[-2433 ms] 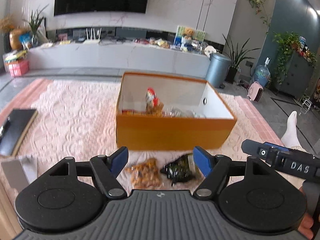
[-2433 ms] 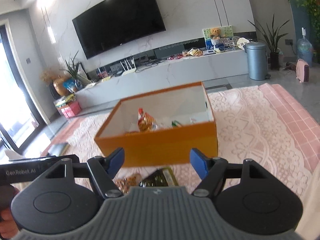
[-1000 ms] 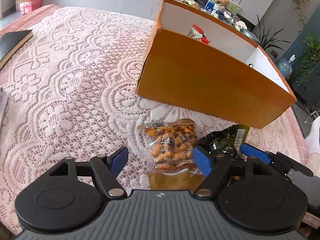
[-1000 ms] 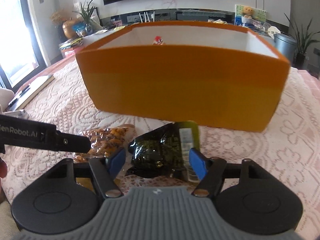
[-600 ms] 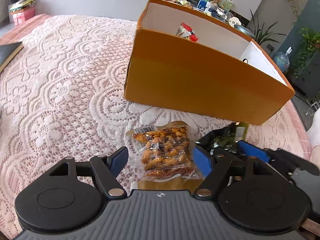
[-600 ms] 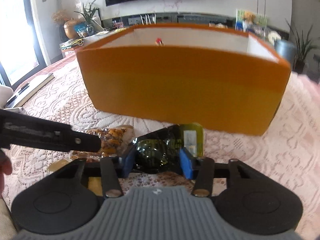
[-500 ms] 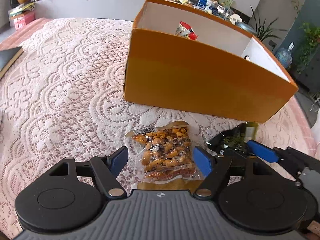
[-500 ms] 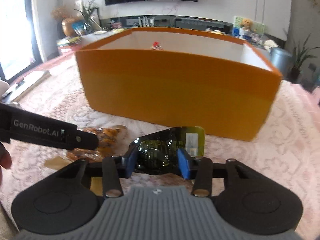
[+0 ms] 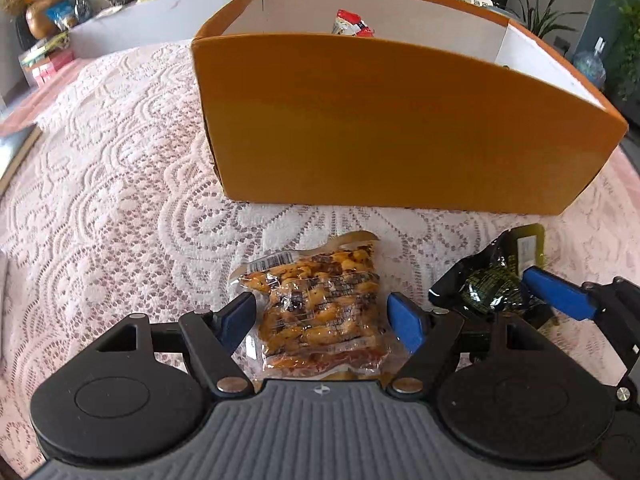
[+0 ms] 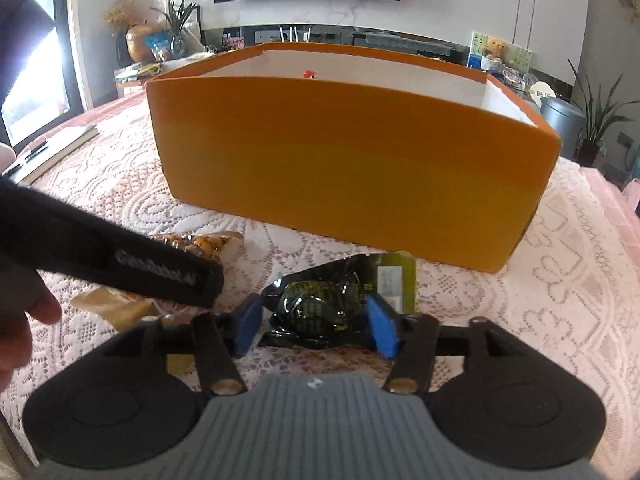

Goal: Organize snacks
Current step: 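Grasp the dark green seaweed bag with the right gripper while the left grasps the nut bag, then lift both bags and carry them over the orange box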

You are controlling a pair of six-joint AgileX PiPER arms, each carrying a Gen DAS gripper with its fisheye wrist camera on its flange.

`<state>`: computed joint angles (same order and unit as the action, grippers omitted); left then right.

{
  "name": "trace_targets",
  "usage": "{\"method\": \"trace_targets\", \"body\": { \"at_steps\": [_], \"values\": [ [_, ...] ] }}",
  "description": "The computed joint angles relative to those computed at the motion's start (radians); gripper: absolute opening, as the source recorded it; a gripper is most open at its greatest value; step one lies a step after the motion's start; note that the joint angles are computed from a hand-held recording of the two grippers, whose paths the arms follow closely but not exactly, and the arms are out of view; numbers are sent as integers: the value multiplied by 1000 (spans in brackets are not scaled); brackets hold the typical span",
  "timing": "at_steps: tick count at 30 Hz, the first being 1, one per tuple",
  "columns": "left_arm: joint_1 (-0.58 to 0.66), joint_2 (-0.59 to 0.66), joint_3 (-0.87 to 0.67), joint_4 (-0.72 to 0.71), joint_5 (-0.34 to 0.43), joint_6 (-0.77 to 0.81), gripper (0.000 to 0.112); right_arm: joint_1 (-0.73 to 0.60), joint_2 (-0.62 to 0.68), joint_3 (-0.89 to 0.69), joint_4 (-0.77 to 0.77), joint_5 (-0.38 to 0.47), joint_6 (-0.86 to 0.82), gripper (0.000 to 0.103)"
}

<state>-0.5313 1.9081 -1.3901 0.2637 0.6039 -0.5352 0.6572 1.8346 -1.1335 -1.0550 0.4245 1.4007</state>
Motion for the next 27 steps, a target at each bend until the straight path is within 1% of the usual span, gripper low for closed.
{"method": "trace_targets", "body": {
  "at_steps": [2, 5, 8, 9, 13, 14, 15, 18, 22, 24, 27],
  "values": [
    [-7, 3, 4, 20, -6, -9, 89, 3, 11, 0, -33, 4, 31, 65],
    [-24, 6, 14, 79, -14, -43, 90, 10, 28, -4, -55, 16, 48, 66],
    [-24, 6, 24, 77, -38, -34, 86, 25, 38, -12, -73, 48, 53, 61],
    [-24, 5, 21, 75, -36, -29, 85, 28, 40, -14, -74, 54, 51, 60],
    [-23, -9, 52, 83, -72, -39, 81, 40, 47, -29, -65, 85, 41, 58],
    [-18, -23, 73, 78, -92, -35, 77, 39, 43, -23, -69, 84, 50, 58],
    [-15, -32, 83, 75, -105, -36, 77, 40, 41, -21, -75, 83, 58, 57],
    [9, -56, 99, 3, -107, 23, 77, 46, 33, -13, -102, 82, 87, 57],
    [31, -110, 155, 0, -139, 24, 77, 60, 27, -10, -125, 105, 99, 56],
    [40, -142, 183, -11, -155, 34, 77, 77, 11, 11, -183, 122, 145, 56],
    [23, -184, 195, 24, -141, -8, 77, 100, -13, 41, -268, 140, 212, 56]
  ]
}}
